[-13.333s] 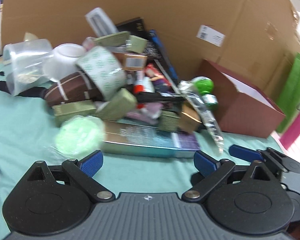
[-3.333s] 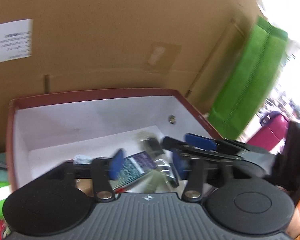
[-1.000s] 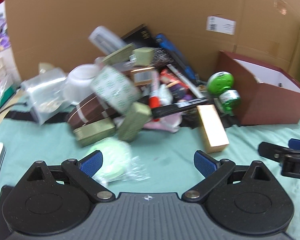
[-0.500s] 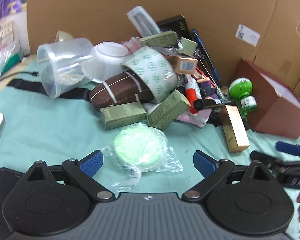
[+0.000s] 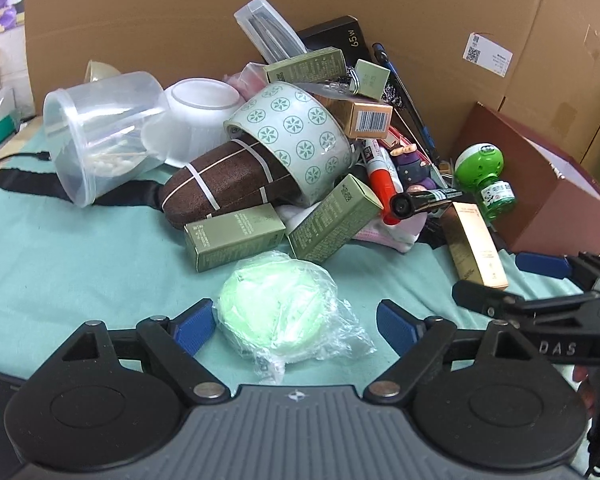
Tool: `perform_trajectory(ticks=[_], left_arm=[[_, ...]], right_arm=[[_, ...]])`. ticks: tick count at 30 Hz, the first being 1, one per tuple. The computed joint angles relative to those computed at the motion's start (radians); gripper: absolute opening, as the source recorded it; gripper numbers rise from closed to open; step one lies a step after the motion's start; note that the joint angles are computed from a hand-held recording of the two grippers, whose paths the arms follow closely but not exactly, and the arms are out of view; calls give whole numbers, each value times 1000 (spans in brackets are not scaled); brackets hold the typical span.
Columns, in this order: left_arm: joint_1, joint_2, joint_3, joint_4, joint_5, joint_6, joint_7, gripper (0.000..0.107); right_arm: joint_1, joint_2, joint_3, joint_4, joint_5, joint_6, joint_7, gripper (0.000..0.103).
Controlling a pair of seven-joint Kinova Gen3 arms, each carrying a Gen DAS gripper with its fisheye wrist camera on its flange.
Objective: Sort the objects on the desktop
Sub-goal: 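Grasp the green bagged soap with the left gripper while the right gripper grasps the tall gold box, then carry the green soap and gold box with both grippers over the red-brown box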
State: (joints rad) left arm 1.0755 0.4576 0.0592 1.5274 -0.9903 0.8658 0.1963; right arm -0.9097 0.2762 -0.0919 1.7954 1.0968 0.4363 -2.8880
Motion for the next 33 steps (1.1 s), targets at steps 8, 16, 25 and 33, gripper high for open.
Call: perform_trajectory(ticks=[8,16,25,33], left_arm=[[-11,10,-12,-1,-21,-10,-8,84],[21,26,-4,-52,-14,79,-47,61],[12,1,36,-36,1,-39,-157,61],[47,58,20,-127,62,-33,-360,62]], right_arm=[[15,42,16,-47,-73,-23,50,78],[-33,41,49,-32,12,39,-49,30],[26,-76,-28,101,-10,12,-34,29],[74,-136,-105,176,1,59,-55,31]])
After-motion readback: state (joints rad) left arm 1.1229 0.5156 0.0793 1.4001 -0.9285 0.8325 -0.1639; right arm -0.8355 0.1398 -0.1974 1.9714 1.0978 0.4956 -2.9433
